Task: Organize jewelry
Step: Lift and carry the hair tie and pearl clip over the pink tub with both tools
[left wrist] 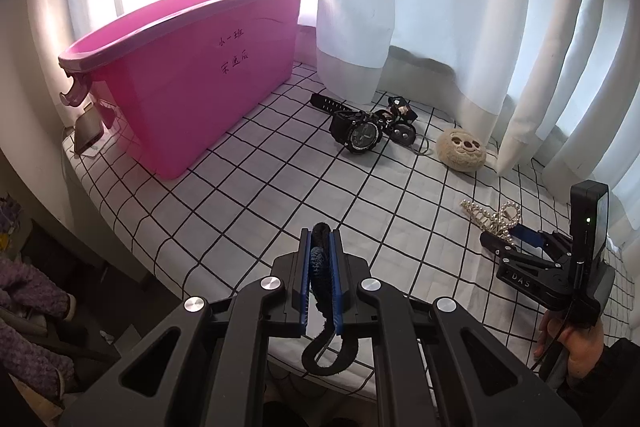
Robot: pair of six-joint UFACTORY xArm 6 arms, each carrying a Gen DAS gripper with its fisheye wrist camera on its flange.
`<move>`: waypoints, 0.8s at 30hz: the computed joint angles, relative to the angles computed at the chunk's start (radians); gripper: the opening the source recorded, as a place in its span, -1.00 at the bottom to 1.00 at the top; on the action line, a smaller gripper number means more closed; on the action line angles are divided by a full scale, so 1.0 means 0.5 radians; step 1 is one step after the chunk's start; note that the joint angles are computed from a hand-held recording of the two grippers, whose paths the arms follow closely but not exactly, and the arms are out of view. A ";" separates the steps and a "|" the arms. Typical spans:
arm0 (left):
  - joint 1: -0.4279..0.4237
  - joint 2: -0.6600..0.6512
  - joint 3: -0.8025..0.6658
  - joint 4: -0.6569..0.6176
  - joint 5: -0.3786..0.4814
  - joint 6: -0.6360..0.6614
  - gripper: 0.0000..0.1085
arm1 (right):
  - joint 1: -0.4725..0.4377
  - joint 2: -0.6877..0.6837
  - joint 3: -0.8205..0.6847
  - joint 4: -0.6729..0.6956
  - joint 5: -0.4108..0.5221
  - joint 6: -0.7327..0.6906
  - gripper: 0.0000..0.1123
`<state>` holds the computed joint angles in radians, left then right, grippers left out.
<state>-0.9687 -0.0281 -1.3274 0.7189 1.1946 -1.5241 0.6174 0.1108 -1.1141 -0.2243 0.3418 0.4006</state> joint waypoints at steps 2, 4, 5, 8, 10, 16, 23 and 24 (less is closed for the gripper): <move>0.002 -0.005 0.009 -0.009 -0.001 -0.004 -0.83 | -0.002 0.026 -0.025 -0.098 -0.004 0.059 0.03; 0.004 -0.008 0.014 -0.016 -0.002 -0.008 -0.83 | 0.001 0.038 -0.039 -0.115 -0.006 0.055 0.01; 0.005 -0.009 0.015 -0.019 -0.003 -0.007 -0.83 | -0.001 0.038 -0.037 -0.155 -0.013 0.085 -0.17; 0.003 -0.006 0.008 -0.015 0.001 -0.004 -0.83 | 0.000 0.016 -0.005 -0.012 -0.046 -0.047 -0.17; 0.000 -0.006 0.001 -0.010 0.012 -0.003 -0.83 | 0.004 0.001 0.010 0.050 -0.056 -0.100 -0.18; -0.005 0.016 -0.088 0.044 0.063 0.006 -0.83 | 0.027 -0.094 0.029 0.325 -0.104 -0.321 -0.22; -0.019 0.070 -0.263 0.172 0.153 0.027 -0.83 | 0.059 -0.127 -0.110 0.529 -0.105 -0.565 -0.28; -0.022 0.077 -0.285 0.189 0.167 0.027 -0.83 | 0.060 -0.136 -0.124 0.558 -0.106 -0.604 -0.28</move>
<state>-0.9796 0.0102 -1.4700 0.8134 1.2780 -1.5106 0.6474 0.0426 -1.1762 0.0547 0.2890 0.0988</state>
